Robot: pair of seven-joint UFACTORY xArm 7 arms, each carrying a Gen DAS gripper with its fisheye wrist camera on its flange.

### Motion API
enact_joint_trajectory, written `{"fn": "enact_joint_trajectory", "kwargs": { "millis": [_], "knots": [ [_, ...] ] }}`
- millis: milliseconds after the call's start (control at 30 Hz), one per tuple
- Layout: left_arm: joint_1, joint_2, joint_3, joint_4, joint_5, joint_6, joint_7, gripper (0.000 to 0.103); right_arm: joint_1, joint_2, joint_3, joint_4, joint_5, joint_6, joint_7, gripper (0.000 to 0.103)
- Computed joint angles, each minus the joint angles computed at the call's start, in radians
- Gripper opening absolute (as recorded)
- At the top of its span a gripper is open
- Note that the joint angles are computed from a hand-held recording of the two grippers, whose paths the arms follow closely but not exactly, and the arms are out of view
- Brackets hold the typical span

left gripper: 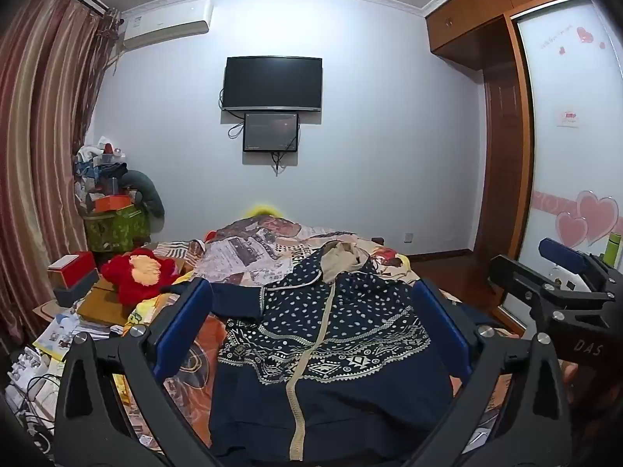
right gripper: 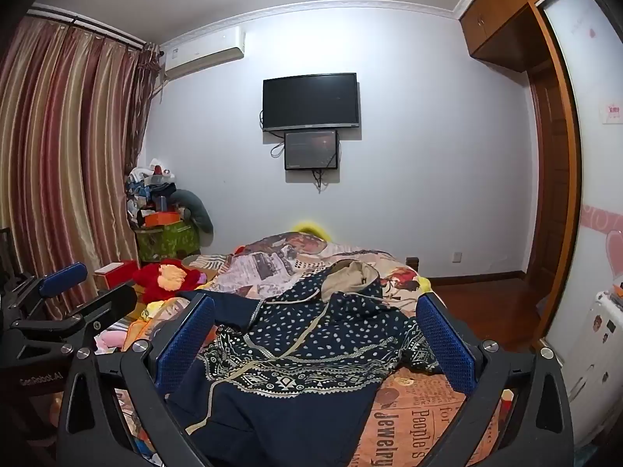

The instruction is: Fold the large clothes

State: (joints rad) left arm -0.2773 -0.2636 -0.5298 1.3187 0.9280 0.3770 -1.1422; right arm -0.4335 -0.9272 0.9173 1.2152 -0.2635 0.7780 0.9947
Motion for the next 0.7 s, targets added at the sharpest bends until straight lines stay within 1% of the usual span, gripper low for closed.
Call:
{"fn": "enact_joint_trajectory", "kwargs": {
  "millis": [100, 133, 167, 233, 300, 333, 367, 500, 700],
  "knots": [
    [-0.010, -0.010, 0.016, -0.013, -0.031, -0.010, 0.015, 0.103, -0.002, -0.001, 0.000, 0.001, -0.001, 0.004, -0.004, 0.103],
    [-0.015, -0.011, 0.023, -0.009, -0.052, -0.008, 0.035, 0.103, -0.003, -0.001, 0.000, 0.001, 0.000, 0.004, -0.004, 0.103],
    [-0.011, -0.014, 0.021, -0.010, -0.057, -0.007, 0.035, 0.103, -0.012, 0.006, 0.006, 0.020, 0.000, 0.004, -0.004, 0.103],
    [0.011, -0.009, 0.007, -0.007, -0.045, -0.001, 0.022, 0.103, -0.017, 0.007, 0.007, 0.026, 0.004, 0.002, -0.005, 0.103],
    [0.014, -0.005, 0.007, -0.004, -0.044, 0.008, 0.024, 0.103, -0.028, 0.011, 0.013, 0.037, 0.005, 0.003, -0.008, 0.103],
    [0.018, -0.001, 0.001, 0.000, -0.034, 0.015, 0.019, 0.103, -0.022, 0.006, 0.012, 0.023, 0.008, -0.019, -0.004, 0.103],
    [0.017, -0.001, 0.003, -0.001, -0.031, 0.016, 0.015, 0.103, -0.024, 0.006, 0.013, 0.025, 0.010, -0.021, -0.004, 0.103],
    [0.014, -0.014, 0.023, -0.019, -0.047, -0.002, 0.017, 0.103, -0.035, 0.016, 0.019, 0.034, 0.016, -0.027, -0.008, 0.103],
    [0.033, -0.020, 0.013, -0.024, -0.046, -0.009, 0.014, 0.103, -0.049, 0.021, 0.028, 0.045, 0.021, -0.034, -0.014, 0.103]
  ]
}}
